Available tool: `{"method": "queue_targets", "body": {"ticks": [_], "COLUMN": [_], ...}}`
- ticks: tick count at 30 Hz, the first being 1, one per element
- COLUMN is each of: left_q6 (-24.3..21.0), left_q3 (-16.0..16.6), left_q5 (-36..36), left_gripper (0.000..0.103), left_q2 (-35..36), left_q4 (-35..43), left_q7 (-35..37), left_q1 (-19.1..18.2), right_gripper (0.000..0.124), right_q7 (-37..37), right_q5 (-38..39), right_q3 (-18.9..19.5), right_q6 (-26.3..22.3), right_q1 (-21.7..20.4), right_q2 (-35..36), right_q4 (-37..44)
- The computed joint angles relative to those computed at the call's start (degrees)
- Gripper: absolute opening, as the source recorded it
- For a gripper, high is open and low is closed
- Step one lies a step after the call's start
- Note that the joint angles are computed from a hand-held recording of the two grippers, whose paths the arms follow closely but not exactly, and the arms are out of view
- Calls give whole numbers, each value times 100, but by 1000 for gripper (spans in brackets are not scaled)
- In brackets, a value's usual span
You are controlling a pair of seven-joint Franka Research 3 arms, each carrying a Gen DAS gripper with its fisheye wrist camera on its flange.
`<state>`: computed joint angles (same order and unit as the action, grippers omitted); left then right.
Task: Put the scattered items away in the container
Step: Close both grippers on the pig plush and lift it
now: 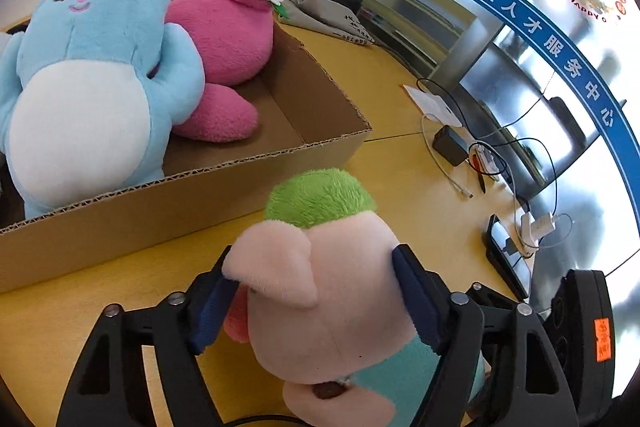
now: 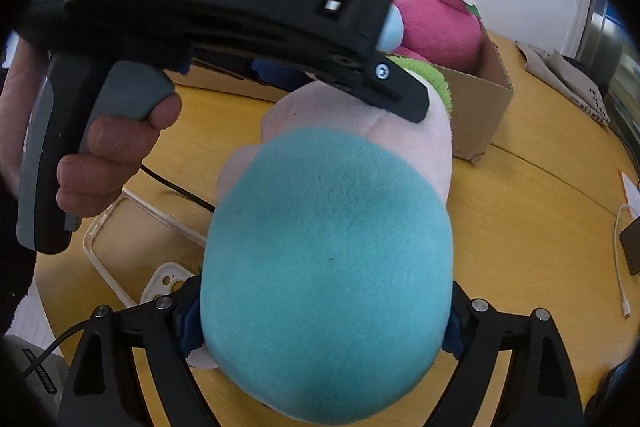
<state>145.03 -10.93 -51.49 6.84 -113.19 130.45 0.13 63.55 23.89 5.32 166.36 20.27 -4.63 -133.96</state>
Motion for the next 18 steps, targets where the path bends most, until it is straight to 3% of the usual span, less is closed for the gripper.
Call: {"method": "queue_targets", "body": {"ticks": [8, 14, 18], "left_q6": [-5, 138, 326], "left_q3": [-5, -23, -28], "left_q5": [282, 580, 706], "left_gripper": [60, 55, 52], "left_q2": [-28, 32, -93], "left_q4": [-21, 59, 82], "left_q7": [-128, -335, -510], "left_q1": [-34, -100, -103], "right_gripper": [90, 89, 82], "right_q7": [-1657, -2093, -2475], "right_q5": [2510, 3209, 3709], "right_q3": [-408, -465, -355], "right_q6": [-948, -1385, -1280], "right_q1": [112, -66, -118], "right_q2": [-305, -212, -121], "right_q4": [161, 332, 455]}}
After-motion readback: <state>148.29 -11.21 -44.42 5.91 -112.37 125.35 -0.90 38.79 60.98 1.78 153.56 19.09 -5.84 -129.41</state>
